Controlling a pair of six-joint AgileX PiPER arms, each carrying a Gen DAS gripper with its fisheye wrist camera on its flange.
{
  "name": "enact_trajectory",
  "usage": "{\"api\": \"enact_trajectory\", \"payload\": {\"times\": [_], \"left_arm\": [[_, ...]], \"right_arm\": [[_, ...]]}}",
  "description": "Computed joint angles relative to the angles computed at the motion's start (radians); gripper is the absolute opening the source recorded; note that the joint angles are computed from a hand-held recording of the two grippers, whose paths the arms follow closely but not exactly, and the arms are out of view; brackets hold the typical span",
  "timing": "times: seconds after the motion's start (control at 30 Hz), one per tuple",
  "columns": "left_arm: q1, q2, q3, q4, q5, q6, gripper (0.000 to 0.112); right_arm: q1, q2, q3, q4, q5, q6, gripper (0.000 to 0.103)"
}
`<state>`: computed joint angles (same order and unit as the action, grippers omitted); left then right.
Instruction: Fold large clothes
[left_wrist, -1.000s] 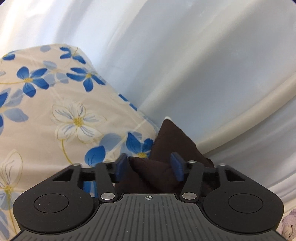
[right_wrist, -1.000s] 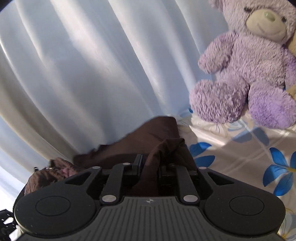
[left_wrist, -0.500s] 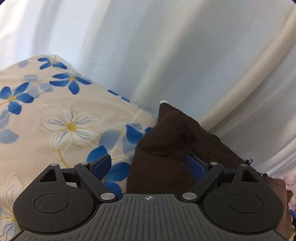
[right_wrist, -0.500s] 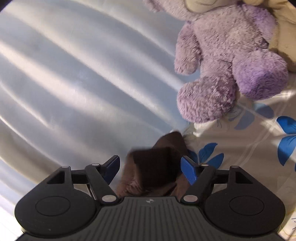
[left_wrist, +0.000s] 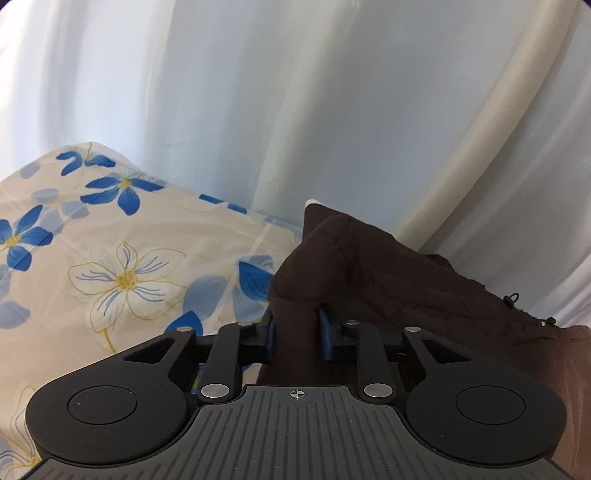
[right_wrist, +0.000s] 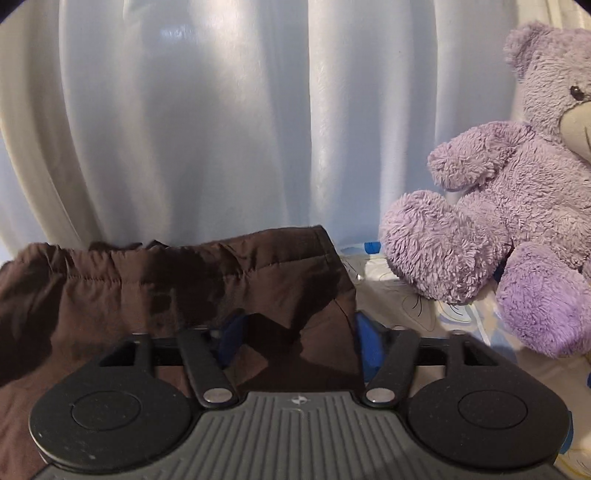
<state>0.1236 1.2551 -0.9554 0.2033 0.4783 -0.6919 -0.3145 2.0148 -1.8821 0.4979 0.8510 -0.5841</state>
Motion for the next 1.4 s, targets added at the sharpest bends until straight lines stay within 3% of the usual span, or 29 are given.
{"api": "enact_trajectory", "payload": {"times": [0.1, 0.23, 0.33, 0.43, 0.6, 0.7, 0.77, 0.83, 0.9, 0.93, 0.97, 1.03, 1.07, 1.1, 1.2, 1.3, 1.37, 1.4], "left_arm": [[-0.02, -0.046, -0.009, 0.047, 0.006, -0.044, 0.015], [-0.07, -0.087, -0.084, 0.181, 0.036, -0.14, 0.013], [-0.093, -0.07, -0.194, 0.232, 0.051, -0.167, 0.013], [-0.136, 0.015, -0.347, 0.379, 0.089, -0.253, 0.013], [-0.193, 0.248, -0.556, 0.67, 0.198, -0.433, 0.014], [-0.218, 0.377, -0.578, 0.786, 0.259, -0.565, 0.018], [-0.235, 0.455, -0.571, 0.824, 0.306, -0.623, 0.031], [-0.257, 0.514, -0.565, 0.85, 0.383, -0.649, 0.036], [-0.259, 0.52, -0.535, 0.864, 0.408, -0.658, 0.046], [-0.264, 0.511, -0.52, 0.882, 0.424, -0.689, 0.054], [-0.277, 0.488, -0.49, 0.923, 0.432, -0.75, 0.052], [-0.31, 0.451, -0.464, 0.985, 0.382, -0.817, 0.052], [-0.325, 0.437, -0.473, 0.976, 0.337, -0.792, 0.052], [-0.349, 0.455, -0.521, 0.934, 0.299, -0.727, 0.052], [-0.4, 0.58, -0.717, 0.766, 0.208, -0.526, 0.056], [-0.419, 0.767, -0.947, 0.602, 0.233, -0.354, 0.065], [-0.425, 0.874, -1.071, 0.544, 0.303, -0.275, 0.063], [-0.425, 0.901, -1.082, 0.55, 0.306, -0.282, 0.063]], "right_arm": [[0.001, -0.053, 0.074, 0.021, -0.053, -0.021, 0.007], [-0.009, -0.169, 0.171, 0.112, -0.155, -0.135, 0.004], [-0.029, -0.192, 0.105, 0.197, -0.147, -0.146, 0.004], [-0.003, -0.171, -0.013, 0.183, -0.166, -0.095, 0.004], [0.117, -0.02, -0.27, -0.138, -0.263, 0.193, 0.004], [0.172, 0.106, -0.402, -0.344, -0.236, 0.376, 0.004], [0.185, 0.164, -0.426, -0.392, -0.22, 0.437, 0.006], [0.188, 0.194, -0.398, -0.4, -0.223, 0.459, 0.009], [0.194, 0.201, -0.351, -0.447, -0.226, 0.494, 0.013], [0.194, 0.179, -0.286, -0.469, -0.275, 0.509, 0.015], [0.192, 0.15, -0.221, -0.477, -0.329, 0.519, 0.015], [0.191, 0.094, -0.127, -0.43, -0.414, 0.5, 0.016], [0.197, 0.08, -0.123, -0.348, -0.411, 0.444, 0.017], [0.214, 0.066, -0.132, -0.248, -0.367, 0.372, 0.017], [0.269, 0.149, -0.335, 0.052, -0.083, 0.222, 0.012], [0.338, 0.342, -0.634, 0.164, 0.167, 0.302, 0.008], [0.384, 0.418, -0.712, 0.104, 0.208, 0.374, 0.007], [0.392, 0.427, -0.691, 0.084, 0.2, 0.371, 0.001]]}}
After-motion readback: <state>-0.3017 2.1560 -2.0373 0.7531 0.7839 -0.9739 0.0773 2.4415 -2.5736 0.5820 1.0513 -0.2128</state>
